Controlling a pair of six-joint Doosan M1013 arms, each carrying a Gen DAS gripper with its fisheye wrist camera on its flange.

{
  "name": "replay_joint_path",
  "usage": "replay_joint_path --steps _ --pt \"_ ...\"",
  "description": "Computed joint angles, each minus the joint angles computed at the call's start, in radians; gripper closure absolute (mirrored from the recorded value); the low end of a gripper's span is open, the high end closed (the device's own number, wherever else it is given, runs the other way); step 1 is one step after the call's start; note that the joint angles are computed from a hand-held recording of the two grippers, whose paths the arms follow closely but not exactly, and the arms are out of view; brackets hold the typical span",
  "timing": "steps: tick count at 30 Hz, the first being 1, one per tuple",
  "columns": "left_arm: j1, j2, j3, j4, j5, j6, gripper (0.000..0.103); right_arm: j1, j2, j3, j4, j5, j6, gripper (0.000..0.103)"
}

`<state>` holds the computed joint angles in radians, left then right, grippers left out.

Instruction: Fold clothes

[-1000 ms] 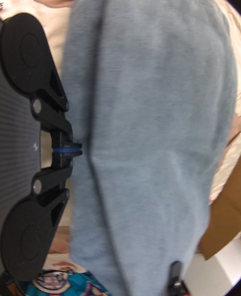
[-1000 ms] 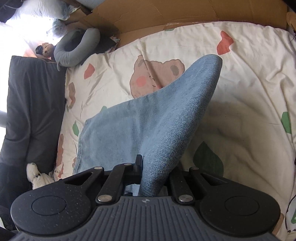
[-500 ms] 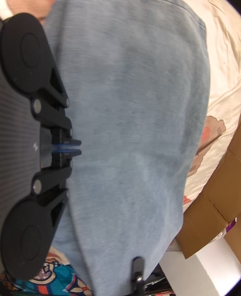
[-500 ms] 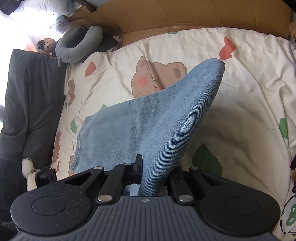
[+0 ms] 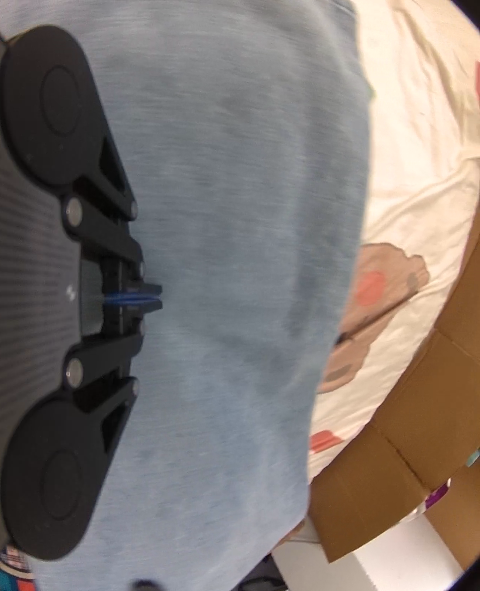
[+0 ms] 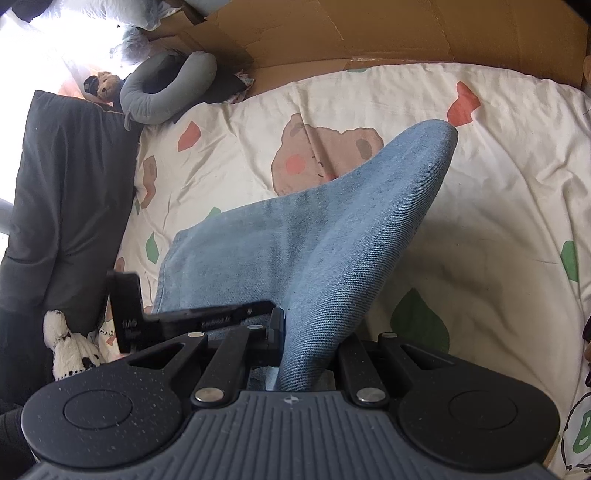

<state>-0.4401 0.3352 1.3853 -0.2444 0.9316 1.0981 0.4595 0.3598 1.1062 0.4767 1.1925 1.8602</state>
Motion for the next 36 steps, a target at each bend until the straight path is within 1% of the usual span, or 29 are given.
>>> replay_joint_path --steps 3,7,16,20,28,32,36 --pt "0.004 0.025 -0.034 0.014 0.003 -0.010 0.100 0.002 -0.003 0.002 0.000 -0.004 -0.002 0.096" --pt "0.003 0.062 -0.085 0.039 0.025 -0.045 0.100 0.004 -0.007 0.008 0.002 -0.011 -0.002 0.096" --pt "0.008 0.116 -0.168 0.059 0.035 -0.046 0.100 0.009 -0.008 0.007 0.004 -0.019 -0.016 0.096" --pt "0.020 0.125 -0.176 0.038 0.032 -0.051 0.100 0.008 -0.010 0.010 0.009 -0.023 -0.021 0.096" --pt "0.021 0.148 -0.211 0.049 0.060 -0.017 0.100 0.019 -0.001 -0.013 0.023 -0.006 -0.058 0.096" --pt "0.021 0.143 -0.208 0.057 0.036 -0.040 0.101 0.024 0.011 -0.043 0.012 0.025 -0.068 0.096" --pt "0.022 0.132 -0.195 0.071 -0.007 -0.055 0.101 0.029 0.028 -0.082 -0.007 0.062 -0.077 0.096"
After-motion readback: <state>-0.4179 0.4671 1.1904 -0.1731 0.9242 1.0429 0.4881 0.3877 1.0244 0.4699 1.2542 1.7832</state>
